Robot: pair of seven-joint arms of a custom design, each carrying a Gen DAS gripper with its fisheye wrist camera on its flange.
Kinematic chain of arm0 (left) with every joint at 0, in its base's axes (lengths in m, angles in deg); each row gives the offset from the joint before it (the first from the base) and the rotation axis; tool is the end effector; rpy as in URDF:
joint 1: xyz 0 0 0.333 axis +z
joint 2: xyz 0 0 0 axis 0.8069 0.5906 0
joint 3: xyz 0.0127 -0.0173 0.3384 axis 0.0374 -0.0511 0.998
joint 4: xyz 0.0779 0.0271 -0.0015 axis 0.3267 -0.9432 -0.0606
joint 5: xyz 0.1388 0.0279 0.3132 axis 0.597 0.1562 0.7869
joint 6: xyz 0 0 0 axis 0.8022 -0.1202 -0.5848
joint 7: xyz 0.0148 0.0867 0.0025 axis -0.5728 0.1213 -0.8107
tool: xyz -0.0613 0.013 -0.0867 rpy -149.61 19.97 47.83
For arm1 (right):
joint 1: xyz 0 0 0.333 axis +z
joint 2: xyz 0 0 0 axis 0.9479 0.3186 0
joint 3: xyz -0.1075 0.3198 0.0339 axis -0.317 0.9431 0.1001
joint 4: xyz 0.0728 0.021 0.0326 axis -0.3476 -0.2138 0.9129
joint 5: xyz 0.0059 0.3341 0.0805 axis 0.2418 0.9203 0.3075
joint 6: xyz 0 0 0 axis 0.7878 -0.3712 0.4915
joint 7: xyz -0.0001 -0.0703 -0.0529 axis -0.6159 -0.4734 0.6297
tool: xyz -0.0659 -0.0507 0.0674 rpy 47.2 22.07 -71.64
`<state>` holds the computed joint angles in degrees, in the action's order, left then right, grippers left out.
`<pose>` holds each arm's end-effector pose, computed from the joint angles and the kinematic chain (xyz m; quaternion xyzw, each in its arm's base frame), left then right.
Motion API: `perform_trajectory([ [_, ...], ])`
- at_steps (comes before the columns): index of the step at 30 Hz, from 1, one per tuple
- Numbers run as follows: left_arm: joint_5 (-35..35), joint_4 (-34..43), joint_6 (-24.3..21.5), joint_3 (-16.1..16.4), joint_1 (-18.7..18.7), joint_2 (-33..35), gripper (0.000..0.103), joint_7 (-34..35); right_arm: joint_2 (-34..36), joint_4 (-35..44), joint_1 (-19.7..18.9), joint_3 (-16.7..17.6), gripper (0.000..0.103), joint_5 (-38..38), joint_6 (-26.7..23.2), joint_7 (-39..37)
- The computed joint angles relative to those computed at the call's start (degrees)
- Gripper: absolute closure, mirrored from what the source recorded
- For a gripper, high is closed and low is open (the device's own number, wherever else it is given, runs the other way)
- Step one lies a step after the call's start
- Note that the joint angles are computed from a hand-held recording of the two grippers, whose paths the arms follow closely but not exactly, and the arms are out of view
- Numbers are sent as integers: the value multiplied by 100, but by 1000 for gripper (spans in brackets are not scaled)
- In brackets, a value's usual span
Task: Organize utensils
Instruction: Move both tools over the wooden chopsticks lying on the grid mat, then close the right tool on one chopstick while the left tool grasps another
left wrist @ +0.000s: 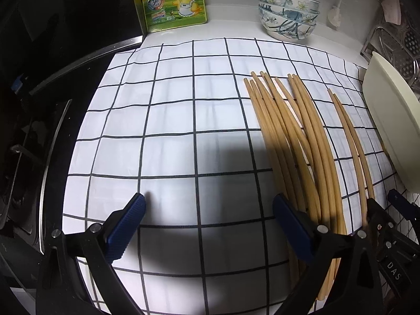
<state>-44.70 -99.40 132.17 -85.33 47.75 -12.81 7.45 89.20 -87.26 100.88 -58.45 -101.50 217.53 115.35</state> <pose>0.4366 -0.1563 0.4742 -0.7436 0.6298 -0.1377 0.1772 0.4303 0.3421 0.4651 -0.7450 0.6196 -0.1530 0.1941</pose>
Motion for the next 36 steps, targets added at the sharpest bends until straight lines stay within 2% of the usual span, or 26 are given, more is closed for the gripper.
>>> perform_trajectory([
  [3, 21, 35, -61, -19, -18, 16, 8, 23, -5, -23, -13, -4, 42, 37, 36, -28],
  [8, -72, -39, 274, 5, -28, -112, 7, 85, -3, -29, -26, -8, 42, 73, 53, -59],
  [13, -16, 93, 16, -64, -41, 11, 7, 89, -11, -30, -20, -7, 42, 71, 41, -25],
  [25, -181, -43, 98, -27, -63, -50, 6, 104, -15, -32, -14, -6, 42, 4, 34, 114],
  [29, 136, 164, -226, -116, -41, 108, 6, -112, -3, -12, -18, -4, 42, 33, 18, 72],
  [36, 210, -6, -76, -26, -36, -5, 6, -195, -19, -32, -17, -13, 42, -27, 16, 182],
])
